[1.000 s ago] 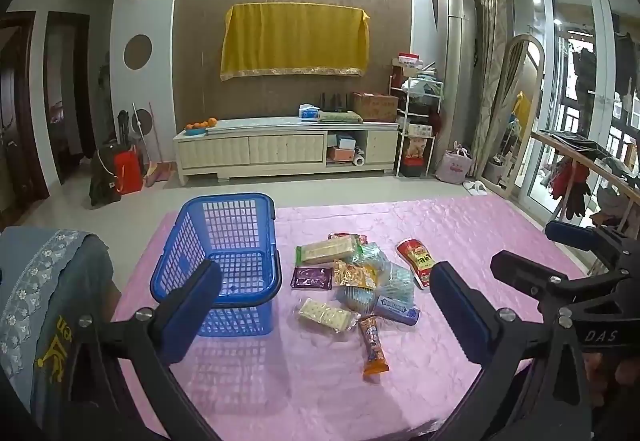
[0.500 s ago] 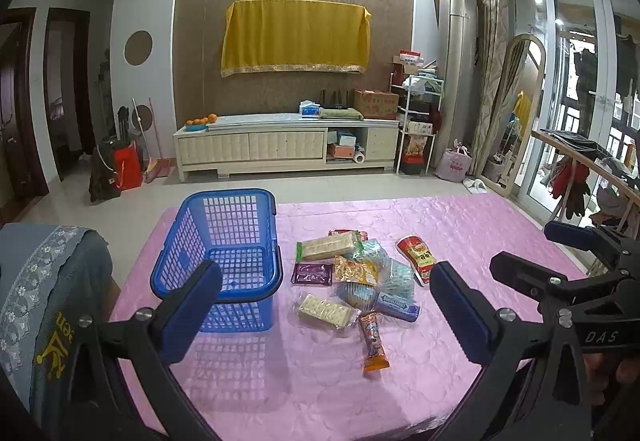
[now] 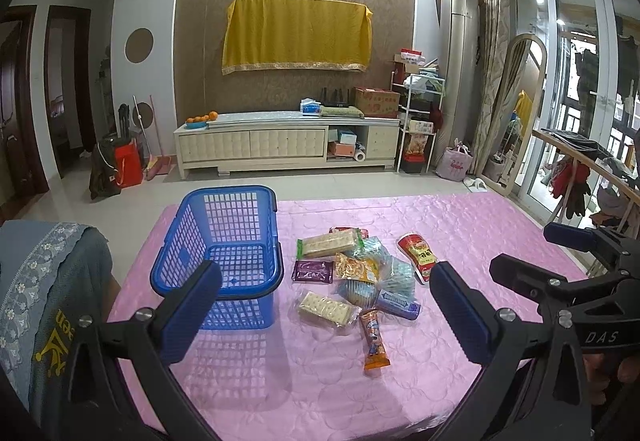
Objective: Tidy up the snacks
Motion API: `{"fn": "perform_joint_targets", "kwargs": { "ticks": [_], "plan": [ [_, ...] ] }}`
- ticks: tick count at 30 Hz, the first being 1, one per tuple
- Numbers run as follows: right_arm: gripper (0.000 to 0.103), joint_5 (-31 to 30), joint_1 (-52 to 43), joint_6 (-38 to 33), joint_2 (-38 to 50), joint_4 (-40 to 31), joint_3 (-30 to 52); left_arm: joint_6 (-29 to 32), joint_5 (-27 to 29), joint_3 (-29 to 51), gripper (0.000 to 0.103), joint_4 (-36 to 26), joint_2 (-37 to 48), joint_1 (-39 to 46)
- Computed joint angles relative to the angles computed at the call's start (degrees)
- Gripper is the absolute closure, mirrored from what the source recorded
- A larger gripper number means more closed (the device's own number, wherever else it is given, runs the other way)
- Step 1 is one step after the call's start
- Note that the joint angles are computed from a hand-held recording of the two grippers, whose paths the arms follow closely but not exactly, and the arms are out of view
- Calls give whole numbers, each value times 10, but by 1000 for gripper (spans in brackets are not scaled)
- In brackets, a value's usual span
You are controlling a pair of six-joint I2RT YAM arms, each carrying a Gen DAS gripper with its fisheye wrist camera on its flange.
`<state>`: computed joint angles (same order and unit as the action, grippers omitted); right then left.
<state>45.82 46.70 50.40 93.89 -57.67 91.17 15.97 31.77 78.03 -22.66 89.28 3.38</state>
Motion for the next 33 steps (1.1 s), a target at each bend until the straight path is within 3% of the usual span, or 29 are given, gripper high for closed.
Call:
{"fn": "perform_joint_targets", "kwargs": {
  "ticks": [33],
  "plan": [
    [0,-1,2,-1,0,3,2,-2,6,-6,0,3,-4,2]
  ]
}}
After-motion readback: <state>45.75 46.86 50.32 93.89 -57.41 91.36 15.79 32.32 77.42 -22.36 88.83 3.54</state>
